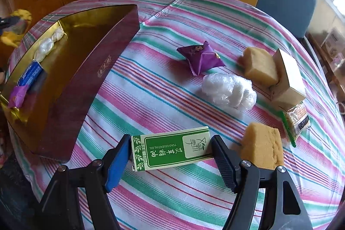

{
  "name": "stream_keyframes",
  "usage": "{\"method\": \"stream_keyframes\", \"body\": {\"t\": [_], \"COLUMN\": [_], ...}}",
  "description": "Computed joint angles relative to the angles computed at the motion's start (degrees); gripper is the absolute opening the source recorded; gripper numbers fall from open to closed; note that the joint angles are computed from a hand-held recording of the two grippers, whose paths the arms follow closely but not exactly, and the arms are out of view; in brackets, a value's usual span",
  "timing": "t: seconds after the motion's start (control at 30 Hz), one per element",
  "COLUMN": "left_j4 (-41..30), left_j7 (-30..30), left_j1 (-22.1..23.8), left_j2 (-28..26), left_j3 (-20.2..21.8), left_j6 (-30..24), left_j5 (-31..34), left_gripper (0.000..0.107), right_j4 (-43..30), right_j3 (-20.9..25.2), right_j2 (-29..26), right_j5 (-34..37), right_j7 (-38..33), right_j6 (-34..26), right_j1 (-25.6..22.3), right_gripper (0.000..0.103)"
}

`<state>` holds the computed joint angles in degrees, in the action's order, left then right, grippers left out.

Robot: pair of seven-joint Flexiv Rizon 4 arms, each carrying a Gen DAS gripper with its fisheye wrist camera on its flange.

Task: Organize objects
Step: 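Lower the plush toy into the tray with left tool while right tool carries green box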

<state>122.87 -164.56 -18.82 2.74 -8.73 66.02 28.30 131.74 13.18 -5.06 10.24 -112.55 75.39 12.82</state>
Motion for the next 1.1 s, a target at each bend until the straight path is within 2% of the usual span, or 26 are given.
{"method": "stream_keyframes", "body": {"t": [0.27,0.33,0.5,0.57,0.8,0.9,0.93,1.0,1.1], "left_j4": [-7.24,-8.84,-10.19,-10.18,-8.95,-7.76,-7.38,-8.16,-7.64], "left_j7": [7.43,7.55,9.95,9.96,11.45,10.20,8.66,3.39,-1.68], "left_j1": [-0.40,-1.41,-2.25,-2.43,-2.96,-3.05,-3.40,-5.11,-6.16], "left_j2": [-10.59,-12.12,-15.15,-15.92,-13.95,-11.22,-9.89,-6.31,-1.59], "left_j3": [3.41,4.60,6.60,7.34,8.19,8.00,8.00,7.01,3.20], "left_j6": [-4.98,-6.96,-7.92,-7.57,-6.04,-6.50,-6.21,-11.12,-16.14], "left_j5": [-2.50,-2.09,-4.20,-5.05,-6.26,-6.36,-4.68,2.32,9.44], "left_gripper": [0.030,0.031,0.032,0.038,0.054,0.054,0.054,0.054,0.055], "right_j4": [-0.40,-0.57,-0.94,-1.03,-0.66,-0.65,-0.73,-1.24,-1.71], "right_j3": [0.18,0.34,0.48,0.41,0.06,0.19,0.12,0.27,0.15], "right_j2": [-0.60,-0.59,-0.49,-0.54,-0.90,-0.90,-0.95,-0.99,-0.94], "right_j5": [0.15,0.68,2.00,2.12,0.28,0.71,0.78,2.01,3.13], "right_j7": [-0.82,-1.51,-2.33,-2.32,-1.19,-1.38,-1.25,-1.52,-1.16], "right_j6": [-0.04,-0.22,-0.06,-0.06,-0.16,0.10,0.25,0.31,0.65], "right_j1": [-0.22,-0.34,-0.44,-0.41,-0.12,-0.41,-0.50,-0.91,-1.29], "right_gripper": [0.075,0.074,0.074,0.075,0.075,0.074,0.074,0.074,0.074]}}
